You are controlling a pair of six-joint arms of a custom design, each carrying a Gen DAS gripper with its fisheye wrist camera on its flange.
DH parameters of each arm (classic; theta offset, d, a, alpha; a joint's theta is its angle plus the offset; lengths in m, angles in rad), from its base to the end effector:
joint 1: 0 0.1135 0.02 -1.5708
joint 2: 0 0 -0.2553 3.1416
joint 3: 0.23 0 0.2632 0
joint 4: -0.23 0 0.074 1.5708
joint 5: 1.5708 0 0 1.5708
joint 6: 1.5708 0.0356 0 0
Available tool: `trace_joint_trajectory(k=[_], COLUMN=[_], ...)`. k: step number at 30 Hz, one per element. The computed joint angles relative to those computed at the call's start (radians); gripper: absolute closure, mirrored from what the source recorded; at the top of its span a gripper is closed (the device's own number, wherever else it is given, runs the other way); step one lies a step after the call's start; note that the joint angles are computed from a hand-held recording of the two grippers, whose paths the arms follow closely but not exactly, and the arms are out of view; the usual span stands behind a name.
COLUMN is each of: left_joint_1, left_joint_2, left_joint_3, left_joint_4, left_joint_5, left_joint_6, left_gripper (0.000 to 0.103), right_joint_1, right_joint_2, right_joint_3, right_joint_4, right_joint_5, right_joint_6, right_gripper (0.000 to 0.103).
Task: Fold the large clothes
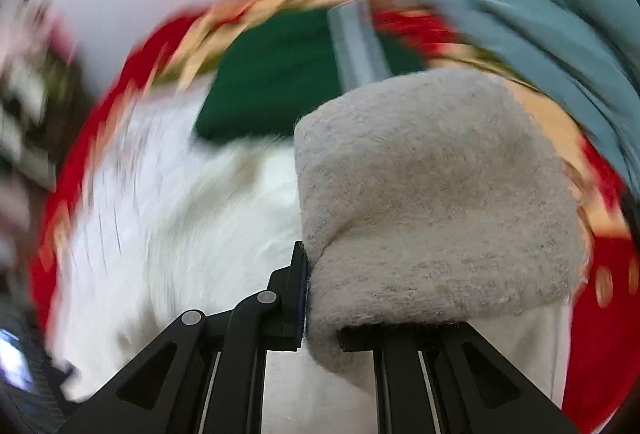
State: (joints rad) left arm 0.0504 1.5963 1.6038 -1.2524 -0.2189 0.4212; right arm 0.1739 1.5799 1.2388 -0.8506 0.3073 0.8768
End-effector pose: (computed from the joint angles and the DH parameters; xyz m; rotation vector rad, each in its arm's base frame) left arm 0.3163 0.0237 0.3276 0.4743 2.8079 0.4136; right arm 0.3208 0.0454 0.2393 0.9903 2.4712 -0.1005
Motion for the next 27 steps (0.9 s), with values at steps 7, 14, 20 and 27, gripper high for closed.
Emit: trace_joint_trajectory(k=[7,14,20,27], left_joint_1=[0.115,0.095,-0.071,-0.247], left_joint_2=[0.078,0.133,0.108,0.015], left_joint_3=[0.060,0.269,0.288,0.064], left_joint_4=[0.042,-0.159,-0.186,-0.016], left_joint_5=[-0.016,0.083,0.138,0.062], left_joint_6=[0.075,0.005,-0.069,-0.084], left_gripper=[0.000,0.000,0.000,0.000], right_joint_1=[0.074,-0.061,-0.361,-0.752], right_joint_2=[0.497,0.045,-0.408,-0.381], right_joint_3=[0.289,-0.053,-0.479,-0.725], right_joint_4=[0.015,0.145,0.017,0.135], right_joint_5=[-0.209,-0.382,-0.391,-0.304], right_joint_6=[-0.116,0.046,0.154,-0.089], right_gripper=[0.060,0.030,0.031,0.065])
